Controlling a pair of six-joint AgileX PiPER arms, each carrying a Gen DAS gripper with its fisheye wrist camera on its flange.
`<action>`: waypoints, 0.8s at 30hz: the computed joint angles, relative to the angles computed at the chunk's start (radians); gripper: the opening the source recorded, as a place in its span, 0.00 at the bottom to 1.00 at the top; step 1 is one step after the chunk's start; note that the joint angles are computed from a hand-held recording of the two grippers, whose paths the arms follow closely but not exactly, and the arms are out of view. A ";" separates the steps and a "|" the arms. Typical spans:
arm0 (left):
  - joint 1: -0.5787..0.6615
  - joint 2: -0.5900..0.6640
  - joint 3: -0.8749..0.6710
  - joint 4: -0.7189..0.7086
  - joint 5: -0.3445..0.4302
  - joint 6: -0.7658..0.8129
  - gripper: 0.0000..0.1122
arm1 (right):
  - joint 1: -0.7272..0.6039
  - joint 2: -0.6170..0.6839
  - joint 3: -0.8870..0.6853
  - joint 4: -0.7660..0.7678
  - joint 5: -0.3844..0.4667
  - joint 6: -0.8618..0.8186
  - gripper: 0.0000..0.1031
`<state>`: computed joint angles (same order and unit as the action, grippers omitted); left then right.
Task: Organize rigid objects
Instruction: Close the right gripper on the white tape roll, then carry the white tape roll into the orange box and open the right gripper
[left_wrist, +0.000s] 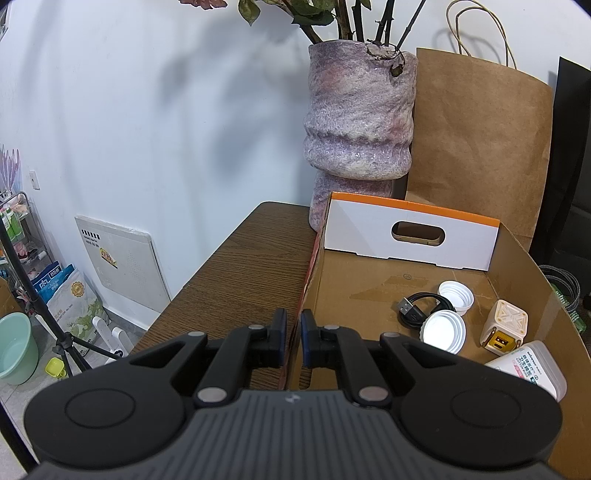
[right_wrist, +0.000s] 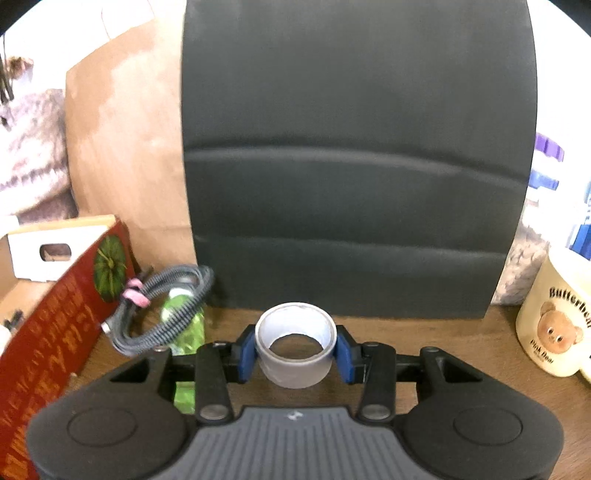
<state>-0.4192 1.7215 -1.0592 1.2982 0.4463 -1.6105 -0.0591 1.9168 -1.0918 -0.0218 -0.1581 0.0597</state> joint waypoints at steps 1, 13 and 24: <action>0.000 0.000 0.000 0.000 0.000 0.000 0.08 | 0.003 -0.011 0.011 0.001 -0.012 -0.001 0.41; 0.000 0.000 0.000 0.001 0.000 -0.001 0.08 | 0.060 -0.129 0.120 -0.175 -0.123 0.136 0.41; -0.002 0.001 0.000 0.004 0.002 -0.004 0.08 | 0.197 -0.252 0.204 -0.347 -0.165 0.260 0.41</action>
